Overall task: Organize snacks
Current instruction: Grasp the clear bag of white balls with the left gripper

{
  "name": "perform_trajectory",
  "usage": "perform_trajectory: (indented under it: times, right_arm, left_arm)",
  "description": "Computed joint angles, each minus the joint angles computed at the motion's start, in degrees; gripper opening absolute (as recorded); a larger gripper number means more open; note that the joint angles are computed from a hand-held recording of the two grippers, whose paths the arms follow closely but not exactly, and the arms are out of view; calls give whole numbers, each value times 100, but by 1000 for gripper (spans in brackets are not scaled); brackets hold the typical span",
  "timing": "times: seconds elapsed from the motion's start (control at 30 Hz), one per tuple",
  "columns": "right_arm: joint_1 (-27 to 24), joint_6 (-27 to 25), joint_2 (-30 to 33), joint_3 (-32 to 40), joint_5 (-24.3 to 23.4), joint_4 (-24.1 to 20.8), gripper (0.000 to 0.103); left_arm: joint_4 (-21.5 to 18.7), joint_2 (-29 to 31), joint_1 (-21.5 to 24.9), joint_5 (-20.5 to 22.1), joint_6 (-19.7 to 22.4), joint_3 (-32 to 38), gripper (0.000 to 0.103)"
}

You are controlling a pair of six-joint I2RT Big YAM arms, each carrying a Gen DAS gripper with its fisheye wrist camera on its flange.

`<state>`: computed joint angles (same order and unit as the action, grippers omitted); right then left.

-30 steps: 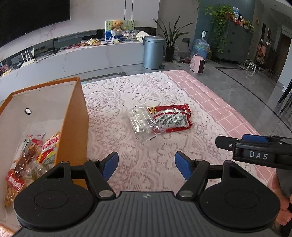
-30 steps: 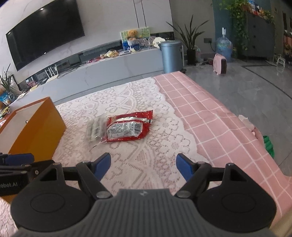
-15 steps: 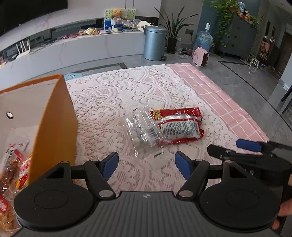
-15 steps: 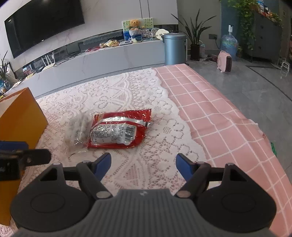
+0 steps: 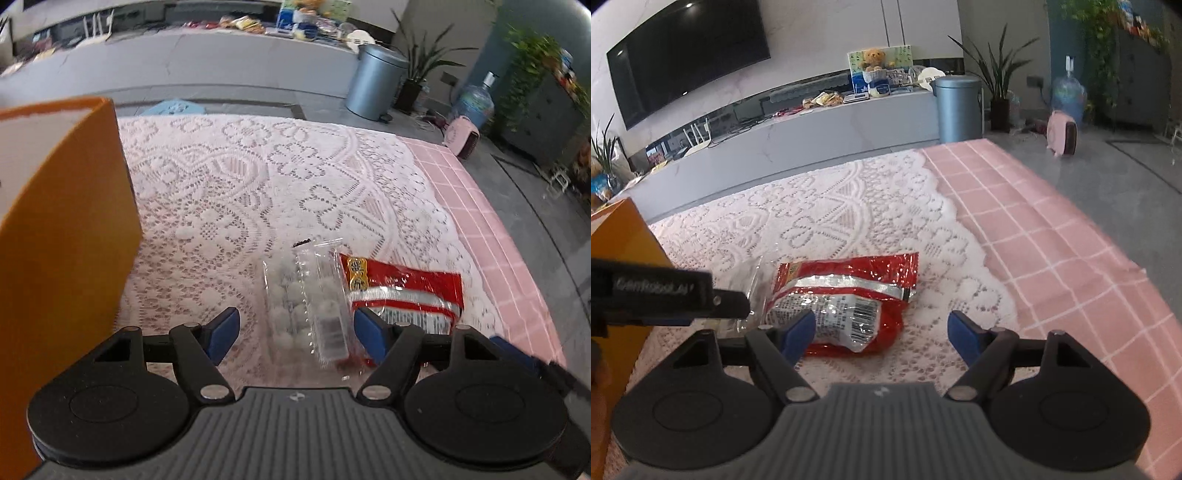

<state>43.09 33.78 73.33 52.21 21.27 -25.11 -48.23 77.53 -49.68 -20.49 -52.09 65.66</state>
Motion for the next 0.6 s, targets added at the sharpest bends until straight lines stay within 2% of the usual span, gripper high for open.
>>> perform_trajectory:
  times: [0.17,0.33,0.43,0.5,0.53,0.57,0.6]
  right_arm:
    - [-53,69,44,-77,38,243,77]
    - [-121,156,131,-86,5,412,76]
    - [-147,138,136,-125,-192,546,64]
    - [-124,89,109,-143,-184,581,52]
    - [-112,73,85,-166,-175,623,41]
    - [-114,73,58,-194,-228,668,29]
    - [-126,90,24,-230,-318,736,23]
  left_arm:
    - [-32,266,8,-59,-14,162,85]
    - [-344,522,-87,-443,114,408,85]
    - [-514,576,-110,-556,148,479,84]
    - [-509,531,-101,-463,230,460,74]
    - [-529,514,-104,-447,273,458,67]
    - [-545,498,-108,-436,321,453,65]
    - [-575,492,-110,-429,331,460,64]
